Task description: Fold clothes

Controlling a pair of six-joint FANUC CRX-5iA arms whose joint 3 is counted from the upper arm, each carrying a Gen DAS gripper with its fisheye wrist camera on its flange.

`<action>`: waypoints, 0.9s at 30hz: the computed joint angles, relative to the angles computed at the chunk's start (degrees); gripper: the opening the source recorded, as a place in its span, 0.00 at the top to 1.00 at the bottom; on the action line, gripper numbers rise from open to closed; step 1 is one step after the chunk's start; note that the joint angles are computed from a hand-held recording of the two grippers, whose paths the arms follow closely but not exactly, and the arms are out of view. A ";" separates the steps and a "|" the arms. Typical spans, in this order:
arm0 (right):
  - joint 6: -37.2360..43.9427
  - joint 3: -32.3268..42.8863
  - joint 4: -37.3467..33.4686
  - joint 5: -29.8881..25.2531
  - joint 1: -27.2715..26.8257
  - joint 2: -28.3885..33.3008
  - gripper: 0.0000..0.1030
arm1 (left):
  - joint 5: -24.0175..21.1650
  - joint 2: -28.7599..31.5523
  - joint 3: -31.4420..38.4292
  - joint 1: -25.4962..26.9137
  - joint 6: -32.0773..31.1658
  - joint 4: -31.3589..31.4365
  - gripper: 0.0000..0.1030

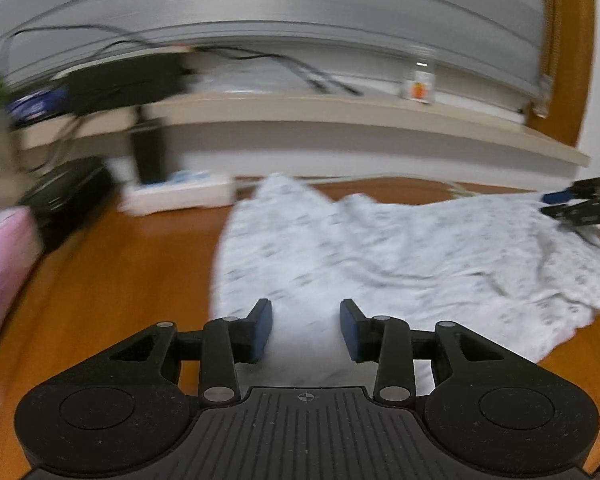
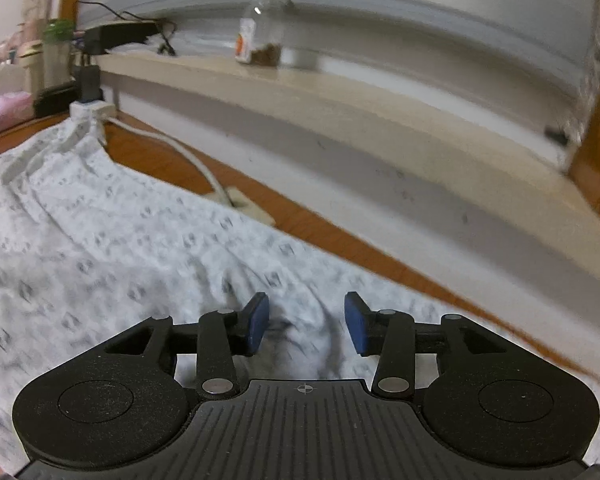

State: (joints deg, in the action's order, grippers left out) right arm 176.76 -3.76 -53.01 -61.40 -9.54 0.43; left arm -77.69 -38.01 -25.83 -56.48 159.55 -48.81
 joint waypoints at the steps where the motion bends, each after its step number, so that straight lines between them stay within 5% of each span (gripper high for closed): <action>1: -0.30 -0.31 0.19 0.61 0.72 -0.73 0.58 | 0.40 -0.73 -0.59 0.25 0.22 0.18 0.60; 8: -6.41 -2.54 2.32 1.06 15.52 -5.86 0.58 | 0.23 -3.58 -3.25 -1.64 2.81 -0.82 0.60; 14: -18.72 -0.52 7.85 4.00 33.73 -3.14 0.57 | -0.01 -4.44 -3.97 -2.62 3.34 -1.28 0.62; 16: -24.21 1.01 9.77 5.75 37.57 -0.94 0.56 | -0.62 -4.20 -3.98 -3.14 3.34 -1.80 0.69; 23: -34.42 8.00 8.74 2.81 39.15 6.74 0.49 | -3.87 -4.11 -4.07 -8.11 6.59 -4.50 0.75; 24: -33.76 8.78 7.37 1.15 38.34 7.42 0.52 | -4.37 -4.02 -4.11 -8.99 7.42 -4.97 0.75; 27: -31.90 10.40 5.18 -3.06 36.84 8.61 0.89 | -6.05 -2.93 -3.69 -11.32 9.53 -6.34 0.75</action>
State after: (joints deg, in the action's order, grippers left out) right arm 144.86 6.64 -47.83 -64.45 27.29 9.04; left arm -83.74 -40.94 -29.52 -67.80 169.09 -55.15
